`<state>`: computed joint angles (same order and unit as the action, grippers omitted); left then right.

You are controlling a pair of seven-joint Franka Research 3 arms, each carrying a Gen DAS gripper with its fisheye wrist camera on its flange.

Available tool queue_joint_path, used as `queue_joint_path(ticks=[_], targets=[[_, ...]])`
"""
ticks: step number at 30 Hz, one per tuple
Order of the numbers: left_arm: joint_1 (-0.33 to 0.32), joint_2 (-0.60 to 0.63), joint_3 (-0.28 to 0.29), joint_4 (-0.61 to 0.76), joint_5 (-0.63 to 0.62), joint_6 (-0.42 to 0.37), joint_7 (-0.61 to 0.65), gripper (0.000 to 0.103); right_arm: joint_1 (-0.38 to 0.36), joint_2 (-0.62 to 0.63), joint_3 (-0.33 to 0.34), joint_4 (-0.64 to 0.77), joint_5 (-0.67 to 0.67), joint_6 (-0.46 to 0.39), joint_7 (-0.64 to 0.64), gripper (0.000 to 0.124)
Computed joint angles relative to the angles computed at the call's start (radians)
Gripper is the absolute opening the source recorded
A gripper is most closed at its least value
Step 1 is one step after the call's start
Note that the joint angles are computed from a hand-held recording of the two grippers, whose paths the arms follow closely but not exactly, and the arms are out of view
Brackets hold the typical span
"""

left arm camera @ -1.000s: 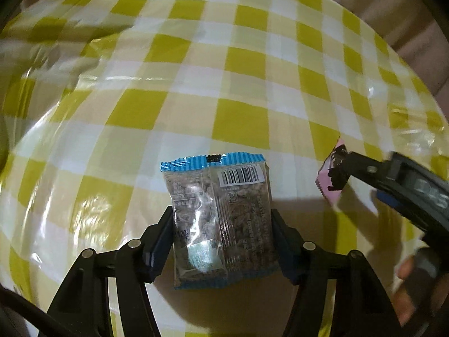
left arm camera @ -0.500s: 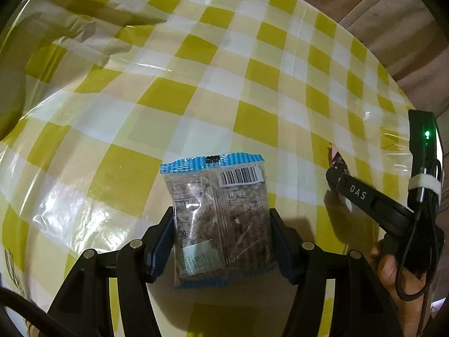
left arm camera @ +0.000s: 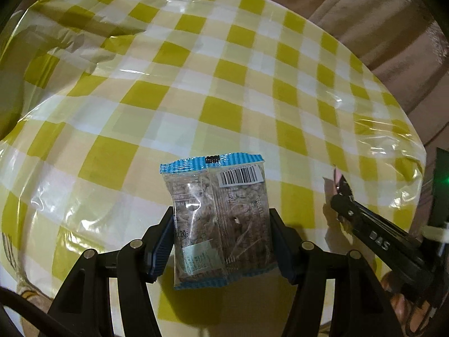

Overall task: Organize snacks
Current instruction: 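Carry the nut packet and chocolate bar over to the white box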

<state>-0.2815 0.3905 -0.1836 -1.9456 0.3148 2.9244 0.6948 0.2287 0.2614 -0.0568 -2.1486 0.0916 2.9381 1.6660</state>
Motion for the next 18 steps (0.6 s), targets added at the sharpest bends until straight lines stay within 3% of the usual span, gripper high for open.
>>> queue_joint_path(ticks=[8, 18], targets=[[-0.025, -0.037, -0.039, -0.025, -0.004, 0.02, 0.022, 0.062, -0.07, -0.184, 0.046, -0.192, 0.112, 0.04, -0.127, 0.029], [-0.095, -0.042, -0.081, 0.002, -0.013, -0.005, 0.076, 0.062, -0.117, -0.371, 0.033, -0.378, 0.224, 0.06, -0.233, 0.029]])
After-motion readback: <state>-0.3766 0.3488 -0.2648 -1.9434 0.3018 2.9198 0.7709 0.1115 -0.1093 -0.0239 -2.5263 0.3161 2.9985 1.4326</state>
